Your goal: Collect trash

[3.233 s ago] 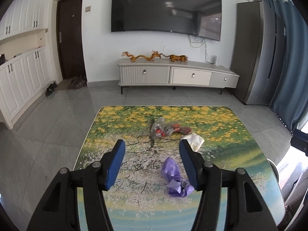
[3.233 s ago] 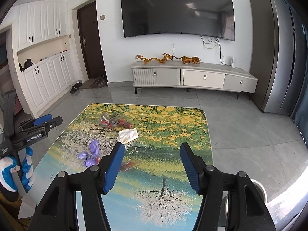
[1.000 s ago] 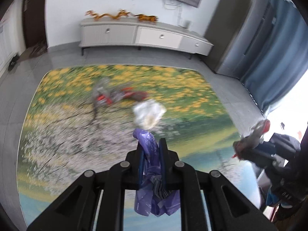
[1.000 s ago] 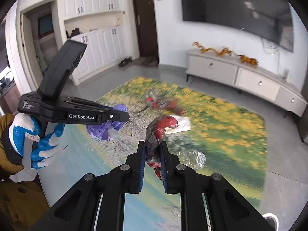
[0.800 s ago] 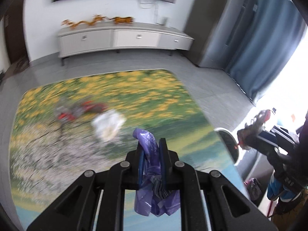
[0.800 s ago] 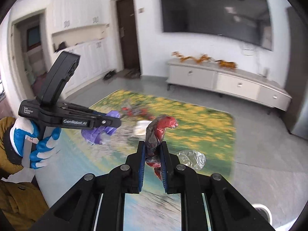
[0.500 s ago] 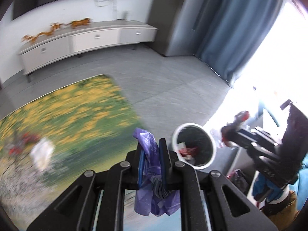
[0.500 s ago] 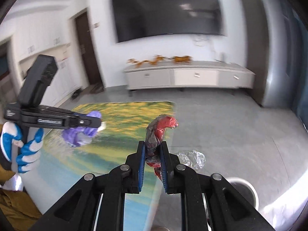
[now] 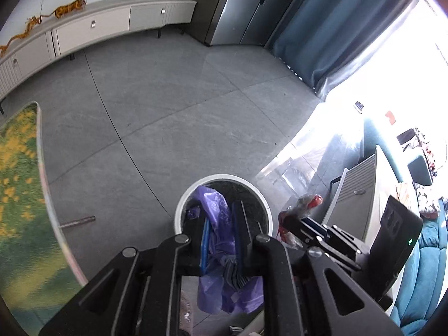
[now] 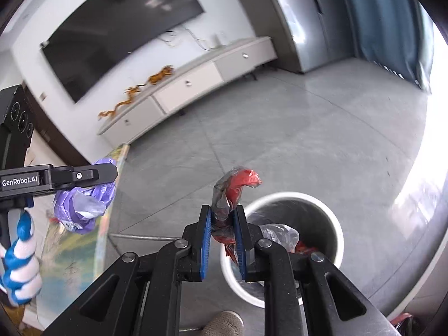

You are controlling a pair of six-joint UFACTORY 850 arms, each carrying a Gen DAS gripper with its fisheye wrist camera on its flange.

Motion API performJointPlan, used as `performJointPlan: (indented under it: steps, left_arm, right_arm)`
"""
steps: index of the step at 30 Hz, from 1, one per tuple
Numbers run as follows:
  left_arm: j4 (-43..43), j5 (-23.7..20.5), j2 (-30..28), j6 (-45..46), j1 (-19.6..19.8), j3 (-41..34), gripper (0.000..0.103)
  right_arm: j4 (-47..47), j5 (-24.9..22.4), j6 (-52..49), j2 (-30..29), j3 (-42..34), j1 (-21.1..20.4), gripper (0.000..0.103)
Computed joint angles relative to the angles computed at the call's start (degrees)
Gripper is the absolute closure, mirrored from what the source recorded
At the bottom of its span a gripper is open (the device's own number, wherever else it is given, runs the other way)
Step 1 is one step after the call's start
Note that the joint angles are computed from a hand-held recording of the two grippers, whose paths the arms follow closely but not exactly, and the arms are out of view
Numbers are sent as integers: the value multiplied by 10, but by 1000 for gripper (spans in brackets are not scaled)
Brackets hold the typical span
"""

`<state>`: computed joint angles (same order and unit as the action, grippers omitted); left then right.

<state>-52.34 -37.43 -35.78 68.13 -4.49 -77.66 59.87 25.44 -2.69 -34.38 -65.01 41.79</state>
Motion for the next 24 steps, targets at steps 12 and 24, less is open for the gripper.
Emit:
performJointPlan:
  steps: [12, 24]
  left_arm:
    - [-20, -24, -58, -24, -20, -33, 54]
    - [-141, 15, 31, 172, 27, 47, 54]
  right_arm:
    - [17, -6, 58, -20, 13, -26, 76]
    - [115, 1, -41, -14, 0, -16, 70]
